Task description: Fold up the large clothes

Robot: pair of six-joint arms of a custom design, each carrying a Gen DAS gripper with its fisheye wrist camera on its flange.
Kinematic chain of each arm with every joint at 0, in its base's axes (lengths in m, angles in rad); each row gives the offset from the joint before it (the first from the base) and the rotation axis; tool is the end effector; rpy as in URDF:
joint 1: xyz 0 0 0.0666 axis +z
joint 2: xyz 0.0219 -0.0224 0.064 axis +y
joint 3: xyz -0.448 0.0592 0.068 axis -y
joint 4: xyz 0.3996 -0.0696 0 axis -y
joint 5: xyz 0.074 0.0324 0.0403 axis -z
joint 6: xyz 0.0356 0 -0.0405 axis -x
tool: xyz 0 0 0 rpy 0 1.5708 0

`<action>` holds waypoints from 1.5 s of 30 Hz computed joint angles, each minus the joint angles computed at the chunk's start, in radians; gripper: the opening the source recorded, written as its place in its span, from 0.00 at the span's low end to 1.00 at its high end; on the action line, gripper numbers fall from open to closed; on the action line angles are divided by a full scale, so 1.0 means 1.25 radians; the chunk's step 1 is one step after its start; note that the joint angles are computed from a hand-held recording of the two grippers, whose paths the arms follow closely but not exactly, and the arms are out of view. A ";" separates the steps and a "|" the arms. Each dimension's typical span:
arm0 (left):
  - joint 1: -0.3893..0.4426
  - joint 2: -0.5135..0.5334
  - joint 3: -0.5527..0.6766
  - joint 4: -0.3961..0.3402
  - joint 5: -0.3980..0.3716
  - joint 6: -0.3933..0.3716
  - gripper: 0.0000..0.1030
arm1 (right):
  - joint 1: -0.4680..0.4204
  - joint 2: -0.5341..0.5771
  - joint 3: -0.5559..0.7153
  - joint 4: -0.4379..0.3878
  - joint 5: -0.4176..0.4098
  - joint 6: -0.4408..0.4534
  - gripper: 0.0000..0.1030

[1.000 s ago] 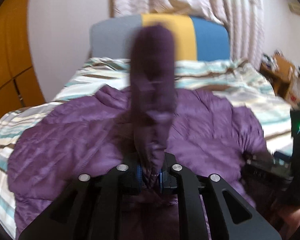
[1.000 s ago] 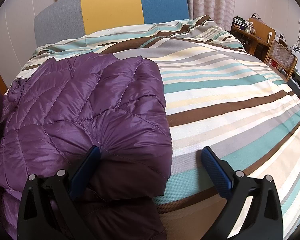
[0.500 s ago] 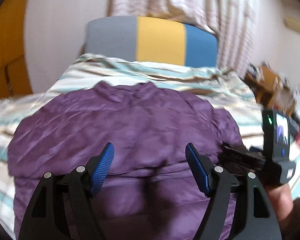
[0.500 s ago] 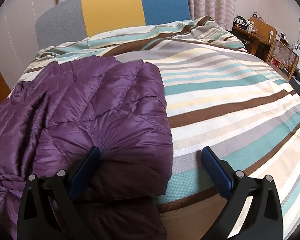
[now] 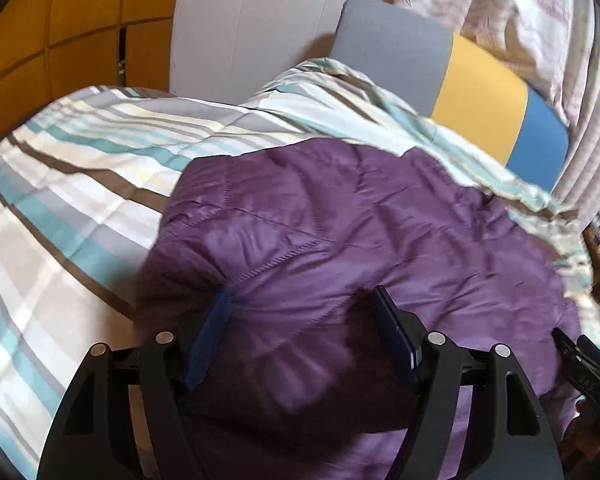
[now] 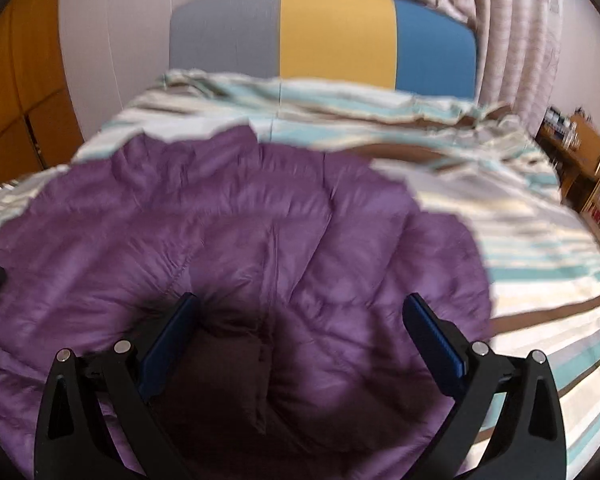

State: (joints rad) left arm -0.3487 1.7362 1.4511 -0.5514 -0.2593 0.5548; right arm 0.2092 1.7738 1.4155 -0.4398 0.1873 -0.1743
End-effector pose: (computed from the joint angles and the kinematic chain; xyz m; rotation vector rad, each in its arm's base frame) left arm 0.5844 -0.2032 0.3683 -0.3622 2.3465 -0.1200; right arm 0.6167 0.1237 0.3374 0.0488 2.3509 -0.0345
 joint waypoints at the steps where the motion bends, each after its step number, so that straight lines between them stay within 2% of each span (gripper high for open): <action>1: 0.002 0.007 0.003 -0.008 -0.008 -0.020 0.66 | -0.002 0.010 0.001 -0.002 -0.010 -0.006 0.98; 3: 0.008 0.017 -0.003 0.004 0.002 -0.058 0.66 | -0.010 0.025 0.002 -0.007 -0.028 -0.008 0.98; 6: 0.010 0.025 0.002 0.002 -0.005 -0.066 0.66 | 0.004 0.032 0.005 -0.009 0.024 0.013 0.98; 9: 0.009 0.016 0.001 -0.003 -0.006 -0.070 0.66 | 0.004 0.034 0.001 0.002 0.027 0.013 0.98; 11: 0.000 0.001 0.000 -0.017 -0.044 -0.055 0.69 | 0.003 0.031 -0.006 0.010 0.025 0.012 0.98; 12: -0.010 -0.019 -0.011 -0.018 -0.074 -0.023 0.76 | 0.003 0.031 -0.008 0.013 0.028 0.013 0.98; 15: -0.034 -0.064 -0.044 0.056 -0.060 0.012 0.78 | 0.008 0.024 -0.015 0.018 0.038 0.013 0.98; 17: -0.054 -0.058 -0.019 0.059 -0.063 -0.020 0.78 | 0.010 0.021 -0.018 0.020 0.041 0.013 0.98; 19: -0.070 -0.025 0.035 0.033 -0.048 -0.066 0.78 | 0.010 0.016 -0.024 0.026 0.043 0.014 0.98; 20: -0.079 0.005 0.077 0.000 -0.047 -0.095 0.78 | 0.011 0.015 -0.025 0.026 0.043 0.013 0.98; 22: -0.084 0.058 0.146 -0.069 -0.037 -0.126 0.67 | 0.009 0.015 -0.024 0.026 0.039 0.012 0.98; 23: -0.082 0.087 0.182 -0.112 -0.023 -0.135 0.65 | 0.008 0.015 -0.024 0.026 0.038 0.012 0.98; 25: -0.072 0.125 0.216 -0.157 -0.003 -0.121 0.64 | 0.008 0.014 -0.025 0.027 0.035 0.010 0.98; 30: -0.052 0.135 0.168 -0.074 0.044 -0.115 0.66 | 0.006 0.014 -0.027 0.028 0.024 0.008 0.98; 36: -0.055 0.137 0.168 -0.067 0.037 -0.115 0.66 | 0.008 0.021 -0.021 0.025 0.027 0.008 0.98; 38: -0.058 0.132 0.172 -0.084 0.025 -0.111 0.74 | 0.005 0.021 -0.017 0.020 0.017 0.005 0.98; 39: -0.056 0.129 0.174 -0.093 0.018 -0.110 0.85 | 0.001 0.022 -0.013 0.011 0.004 0.001 0.98; 40: -0.059 0.117 0.167 -0.102 0.005 -0.104 0.91 | -0.002 0.024 -0.008 0.002 -0.007 -0.002 0.98; 44: -0.064 0.033 0.076 -0.064 -0.014 -0.084 0.92 | -0.022 0.004 -0.002 -0.042 -0.071 -0.009 0.98; 45: -0.065 0.005 0.043 -0.051 -0.018 -0.078 0.92 | -0.027 -0.017 -0.020 -0.033 -0.085 -0.017 0.98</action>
State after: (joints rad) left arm -0.4305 1.7430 1.5053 -0.6147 -0.2814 0.4578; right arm 0.1758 1.7529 1.3900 -0.4808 0.0815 -0.1958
